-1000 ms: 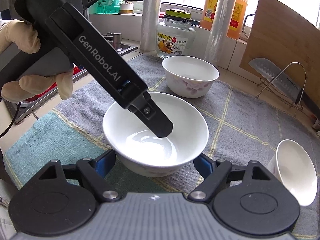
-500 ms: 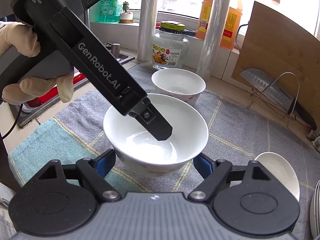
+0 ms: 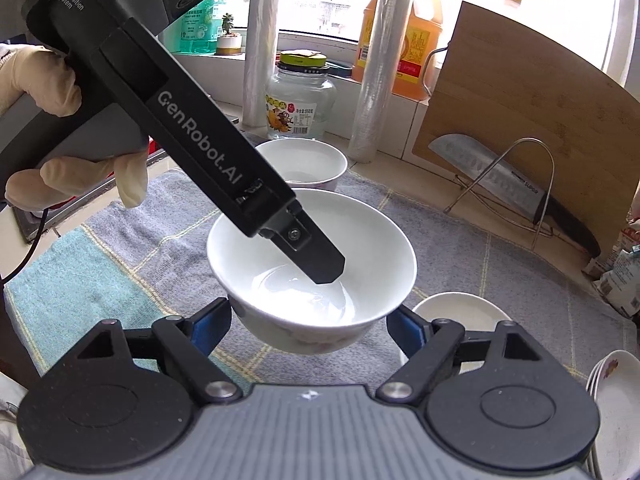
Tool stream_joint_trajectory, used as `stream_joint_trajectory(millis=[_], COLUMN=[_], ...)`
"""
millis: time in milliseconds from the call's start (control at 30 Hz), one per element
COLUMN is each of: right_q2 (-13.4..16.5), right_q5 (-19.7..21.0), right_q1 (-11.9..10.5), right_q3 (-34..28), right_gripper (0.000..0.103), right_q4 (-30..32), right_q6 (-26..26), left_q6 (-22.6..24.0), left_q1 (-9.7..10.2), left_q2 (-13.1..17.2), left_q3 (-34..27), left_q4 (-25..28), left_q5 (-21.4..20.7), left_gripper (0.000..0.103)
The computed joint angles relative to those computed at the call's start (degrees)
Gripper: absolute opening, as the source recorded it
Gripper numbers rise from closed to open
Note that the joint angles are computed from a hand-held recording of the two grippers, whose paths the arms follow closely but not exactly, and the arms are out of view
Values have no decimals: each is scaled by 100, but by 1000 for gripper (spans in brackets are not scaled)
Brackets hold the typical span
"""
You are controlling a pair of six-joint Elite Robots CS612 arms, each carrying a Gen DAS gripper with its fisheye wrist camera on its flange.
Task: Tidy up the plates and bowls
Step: 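Carry the held bowl with the left tool over the flower-pattern bowl, then lower the held bowl into the flower-pattern bowl with the left tool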
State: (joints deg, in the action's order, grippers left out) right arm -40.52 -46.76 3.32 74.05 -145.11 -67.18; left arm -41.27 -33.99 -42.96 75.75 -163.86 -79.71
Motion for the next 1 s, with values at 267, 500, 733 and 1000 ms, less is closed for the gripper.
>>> stream_joint_trajectory(millis=[267,500,733,1000], right_q2=[180,348,460,516], right_q5=[10,-81,-183,-300], right_q1=[-117,-196,-242,-236], right_q3=[-339,-618,-790,-867], right_gripper=[88,88,88,88], right_q4=[-100,-236,-252,-182], right_q6=[140,434,646,796], left_q6=[256,538,737,870], left_q1=[5,32,64,89], left_q2=[323,621,853,1023], left_q3=[-685,-1274,-1702,-2014], left_q4=[255,436,656,974], left_q5=[-15,-156,-324,-469], left_gripper=[63,63,63,63])
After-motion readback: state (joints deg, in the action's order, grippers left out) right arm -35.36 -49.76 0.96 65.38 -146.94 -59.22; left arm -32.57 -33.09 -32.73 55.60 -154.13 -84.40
